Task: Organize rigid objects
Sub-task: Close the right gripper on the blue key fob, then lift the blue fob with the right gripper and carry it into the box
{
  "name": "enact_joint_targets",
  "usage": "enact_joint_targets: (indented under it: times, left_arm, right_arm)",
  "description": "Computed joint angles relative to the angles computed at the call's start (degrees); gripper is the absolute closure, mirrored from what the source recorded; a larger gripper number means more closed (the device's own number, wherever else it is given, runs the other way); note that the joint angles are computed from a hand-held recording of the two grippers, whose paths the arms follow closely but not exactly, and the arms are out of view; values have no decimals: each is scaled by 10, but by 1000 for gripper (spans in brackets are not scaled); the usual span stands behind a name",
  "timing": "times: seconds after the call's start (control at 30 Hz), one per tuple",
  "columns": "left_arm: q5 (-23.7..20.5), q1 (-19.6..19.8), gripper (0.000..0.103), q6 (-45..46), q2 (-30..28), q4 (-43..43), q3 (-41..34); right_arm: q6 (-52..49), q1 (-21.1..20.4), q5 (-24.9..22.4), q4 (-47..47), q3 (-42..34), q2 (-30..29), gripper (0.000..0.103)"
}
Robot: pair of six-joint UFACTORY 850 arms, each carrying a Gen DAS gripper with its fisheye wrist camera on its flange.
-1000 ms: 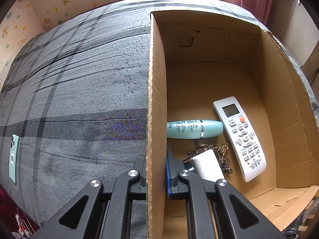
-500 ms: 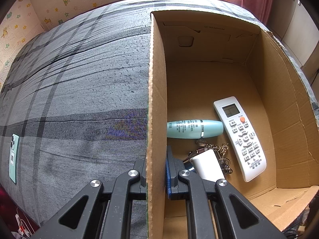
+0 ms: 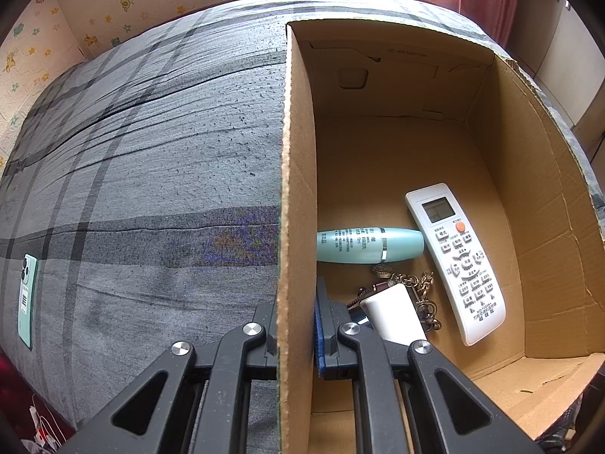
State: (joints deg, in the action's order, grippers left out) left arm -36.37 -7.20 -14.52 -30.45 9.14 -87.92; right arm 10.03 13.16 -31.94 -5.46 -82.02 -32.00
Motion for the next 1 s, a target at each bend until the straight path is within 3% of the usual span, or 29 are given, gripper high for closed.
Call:
enact_joint_targets:
  times: [0.07, 0.1, 0.13, 0.23, 1.0]
  left_arm:
    - [0, 0, 92, -1, 0, 1, 0]
    - [0, 0, 92, -1, 0, 1, 0]
    - [0, 0, 92, 0, 0, 0, 0]
    - [0, 0, 92, 0, 0, 0, 0]
    - [-3, -2, 92, -4, -1, 5, -3]
  right_arm:
    - [2, 2, -1, -8, 0, 0, 53]
    - [1, 2, -1, -8, 1, 1, 70]
    - [0, 3, -2, -5, 1, 0, 75]
    - [14, 9, 10, -15, 13, 8, 75]
    - [-12, 2, -32, 6, -41, 24, 75]
